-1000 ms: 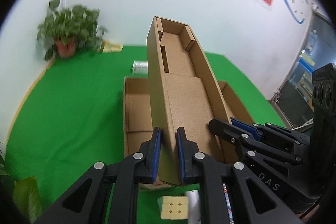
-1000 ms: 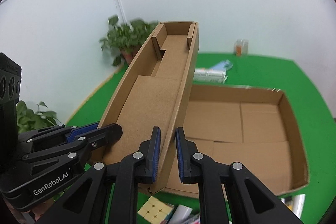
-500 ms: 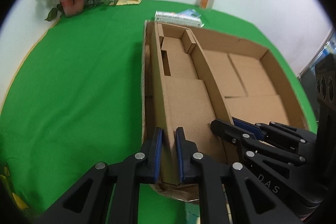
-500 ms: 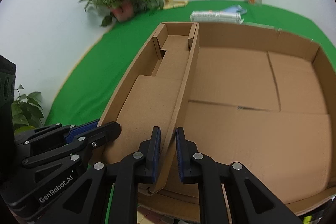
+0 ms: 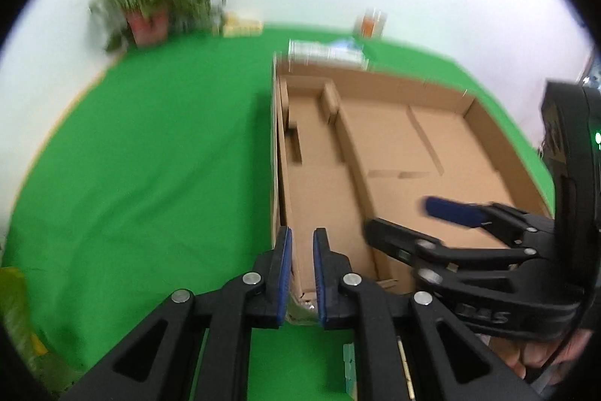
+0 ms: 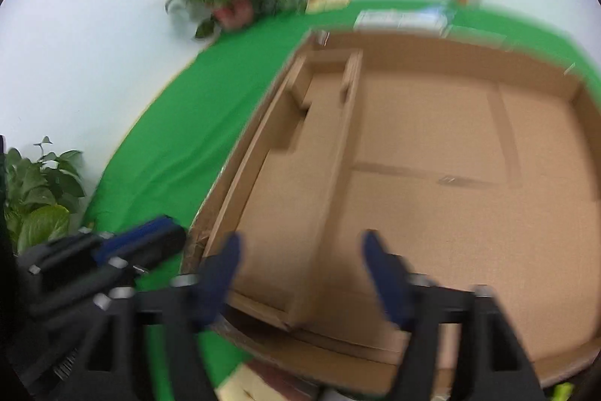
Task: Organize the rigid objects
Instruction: 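Lower the insert tray into the large cardboard box and open the left gripper, then move both grippers back toward the silver metal canister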
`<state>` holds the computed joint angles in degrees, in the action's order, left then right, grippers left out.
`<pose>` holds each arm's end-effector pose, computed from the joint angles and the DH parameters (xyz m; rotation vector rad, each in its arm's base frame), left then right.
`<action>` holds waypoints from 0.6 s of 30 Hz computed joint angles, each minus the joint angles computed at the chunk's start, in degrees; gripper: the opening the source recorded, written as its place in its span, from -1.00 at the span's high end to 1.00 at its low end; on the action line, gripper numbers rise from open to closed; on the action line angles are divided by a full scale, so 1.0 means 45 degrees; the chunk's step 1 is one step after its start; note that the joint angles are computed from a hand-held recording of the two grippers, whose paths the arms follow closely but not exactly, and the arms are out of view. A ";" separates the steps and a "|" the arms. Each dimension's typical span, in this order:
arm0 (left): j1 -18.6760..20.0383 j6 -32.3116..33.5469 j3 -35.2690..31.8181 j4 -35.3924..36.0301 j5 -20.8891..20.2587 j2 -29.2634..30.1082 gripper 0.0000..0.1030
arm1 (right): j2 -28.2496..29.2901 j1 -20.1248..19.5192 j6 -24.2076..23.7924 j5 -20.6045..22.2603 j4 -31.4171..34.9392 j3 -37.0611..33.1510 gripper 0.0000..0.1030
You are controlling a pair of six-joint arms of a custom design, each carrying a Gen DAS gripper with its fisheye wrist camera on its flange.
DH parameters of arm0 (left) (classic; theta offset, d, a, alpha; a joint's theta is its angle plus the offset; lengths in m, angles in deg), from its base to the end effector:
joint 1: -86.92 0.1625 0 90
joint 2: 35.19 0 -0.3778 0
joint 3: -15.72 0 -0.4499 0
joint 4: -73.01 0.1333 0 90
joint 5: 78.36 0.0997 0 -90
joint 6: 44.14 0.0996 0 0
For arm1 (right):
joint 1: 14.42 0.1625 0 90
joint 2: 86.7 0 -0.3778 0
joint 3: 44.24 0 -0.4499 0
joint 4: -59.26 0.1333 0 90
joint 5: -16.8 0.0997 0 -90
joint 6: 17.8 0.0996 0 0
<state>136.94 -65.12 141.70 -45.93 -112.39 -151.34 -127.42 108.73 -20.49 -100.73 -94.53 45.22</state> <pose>-0.0847 -0.4369 0.4048 0.1755 2.2862 -0.9469 0.4571 -0.5402 0.0114 0.7477 -2.5960 0.5179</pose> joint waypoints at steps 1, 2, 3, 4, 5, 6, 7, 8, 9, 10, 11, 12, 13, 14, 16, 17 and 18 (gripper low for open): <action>-0.0567 0.0121 0.0451 -0.0222 0.0391 -0.0605 0.64 | -0.0406 0.0190 -0.0430 -0.0361 -0.0661 0.0515 -0.88; -0.1142 -0.0010 0.0865 -0.0202 0.0800 -0.1202 0.20 | -0.0827 0.0398 -0.0826 -0.0810 -0.1281 0.1047 -0.99; -0.1751 -0.0165 0.1317 -0.0266 0.1273 -0.1803 -0.55 | -0.1242 0.0574 -0.1204 -0.1202 -0.1846 0.1566 -0.99; -0.2492 -0.0450 0.1883 -0.0301 0.1952 -0.2505 -0.83 | -0.1669 0.0767 -0.1552 -0.1733 -0.2404 0.2143 -0.99; -0.3191 -0.0547 0.2455 -0.0470 0.2555 -0.3172 -1.00 | -0.2208 0.0991 -0.1900 -0.2436 -0.3068 0.2889 -0.99; -0.3831 -0.0719 0.2884 -0.0353 0.2923 -0.3751 -1.00 | -0.2619 0.1121 -0.2002 -0.2838 -0.3411 0.3422 -1.00; -0.4308 -0.1234 0.3120 0.0297 0.2976 -0.4211 -1.00 | -0.3194 0.1260 -0.1906 -0.3244 -0.3665 0.4146 -1.00; -0.4579 -0.1947 0.3131 0.1122 0.2933 -0.4405 -1.00 | -0.3584 0.1325 -0.1667 -0.3415 -0.3633 0.4606 -1.00; -0.4886 -0.2740 0.3227 0.1900 0.2946 -0.4627 -1.00 | -0.4015 0.1387 -0.1281 -0.3555 -0.3407 0.5050 -1.00; -0.5222 -0.3747 0.3327 0.2855 0.3043 -0.4829 -1.00 | -0.4444 0.1478 -0.0883 -0.3717 -0.3221 0.5500 -1.00; -0.5452 -0.4514 0.3367 0.3603 0.3097 -0.4923 -1.00 | -0.4754 0.1549 -0.0747 -0.3825 -0.3280 0.5861 -1.00; -0.5638 -0.4975 0.3428 0.4014 0.3077 -0.4974 -1.00 | -0.5050 0.1626 -0.0695 -0.3923 -0.3437 0.6239 -1.00; -0.5827 -0.5194 0.3524 0.4203 0.3020 -0.5041 -1.00 | -0.5320 0.1728 -0.0655 -0.4026 -0.3618 0.6572 -1.00; -0.6095 -0.5633 0.3606 0.4659 0.3041 -0.5080 -1.00 | -0.5756 0.1797 -0.0663 -0.4056 -0.3861 0.7052 -1.00; -0.6438 -0.6940 0.3559 0.6007 0.3117 -0.4937 -1.00 | -0.6316 0.1955 -0.0440 -0.4170 -0.3923 0.7609 -0.99; -0.6550 -0.7623 0.3441 0.6696 0.3039 -0.4777 -0.99 | -0.6711 0.1997 -0.0400 -0.4122 -0.3938 0.7974 -0.99; -0.6760 -0.8220 0.3412 0.7287 0.2954 -0.4758 -0.99 | -0.7218 0.2049 -0.0420 -0.4071 -0.3991 0.8474 -0.99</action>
<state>106.52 -102.11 157.06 -13.14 -99.10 -172.75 -159.91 117.95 -22.38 -119.05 -112.49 83.36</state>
